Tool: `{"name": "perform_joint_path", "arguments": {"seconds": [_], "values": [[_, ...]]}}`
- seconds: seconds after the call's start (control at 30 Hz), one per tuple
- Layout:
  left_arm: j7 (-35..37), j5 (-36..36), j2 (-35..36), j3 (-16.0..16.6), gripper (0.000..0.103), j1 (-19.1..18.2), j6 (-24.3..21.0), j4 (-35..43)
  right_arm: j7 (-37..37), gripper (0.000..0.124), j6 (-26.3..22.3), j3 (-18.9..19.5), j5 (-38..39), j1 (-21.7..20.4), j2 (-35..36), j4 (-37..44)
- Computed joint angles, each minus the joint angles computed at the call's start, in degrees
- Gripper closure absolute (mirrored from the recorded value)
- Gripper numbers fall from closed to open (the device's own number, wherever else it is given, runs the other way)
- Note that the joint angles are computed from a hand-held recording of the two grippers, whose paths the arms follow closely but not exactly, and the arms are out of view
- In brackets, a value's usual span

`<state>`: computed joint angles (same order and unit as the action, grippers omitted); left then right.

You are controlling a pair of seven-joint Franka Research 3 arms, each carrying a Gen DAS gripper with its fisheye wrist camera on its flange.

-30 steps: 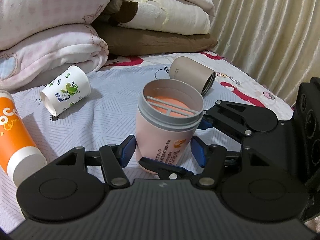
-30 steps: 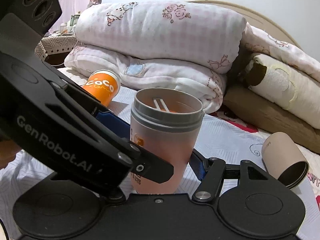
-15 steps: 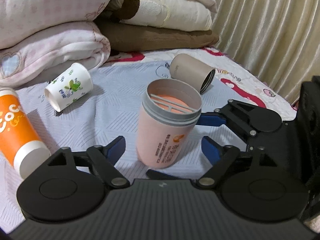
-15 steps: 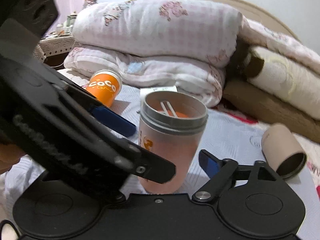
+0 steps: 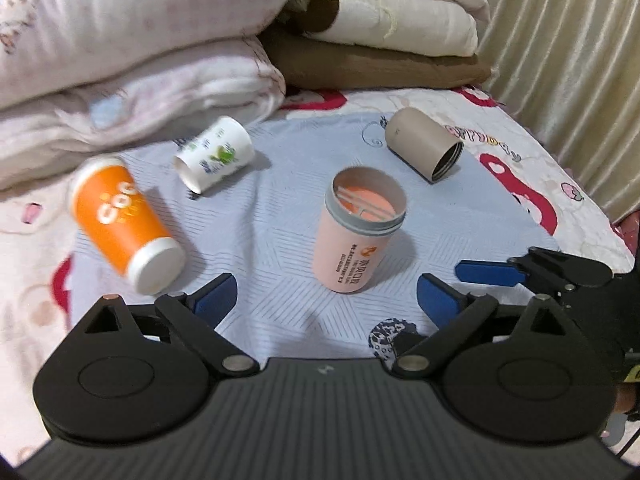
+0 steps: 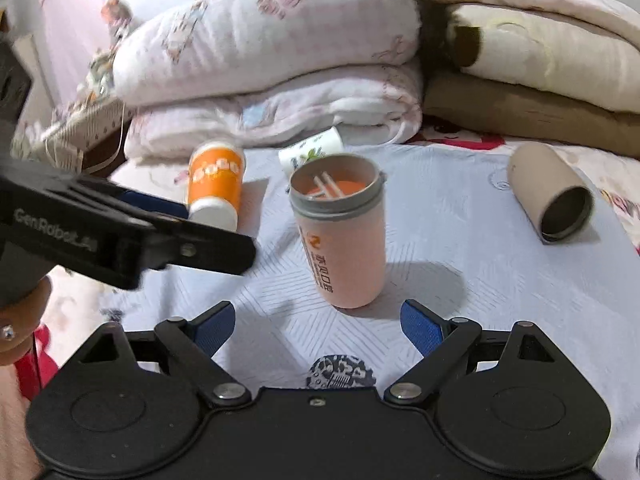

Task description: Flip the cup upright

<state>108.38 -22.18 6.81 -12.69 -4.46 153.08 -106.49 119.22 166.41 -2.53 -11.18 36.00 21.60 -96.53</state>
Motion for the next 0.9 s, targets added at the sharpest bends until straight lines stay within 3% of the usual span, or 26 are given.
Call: {"name": "perform_joint_path", "arguments": {"seconds": [0.2, 0.33, 0.5, 0.67, 0.9], "values": [[-16.11, 15.84, -6.47, 2.06, 0.000, -2.34, -3.29, -3.05, 7.66, 0.032, -1.20, -2.10, -5.73, 1.98, -6.21, -4.49], [-22.11, 19.56, -11.23, 2.57, 0.000, -2.93, -6.05, -6.08, 8.29, 0.032, -3.31, 1.22, -6.93, -0.41, -10.39, -6.47], [-30.40, 28.08, -17.24, 2.32, 0.000, -2.95, -6.89, -10.82, 16.13, 0.031, -5.69, 2.46, -17.92, -0.39, -15.02, -8.66], [-35.15, 29.25, -21.87, 3.31, 0.000, -3.45, -7.94, -14.23, 25.37, 0.030, -11.04, 5.23, -29.80, -1.13, -18.60, -8.85], [-36.88, 30.31, -26.01, 4.05, 0.000, -3.98, -8.61, -17.04, 31.88, 0.024, -18.32, 10.97, -32.63, -4.03, -20.73, -7.98]]}}
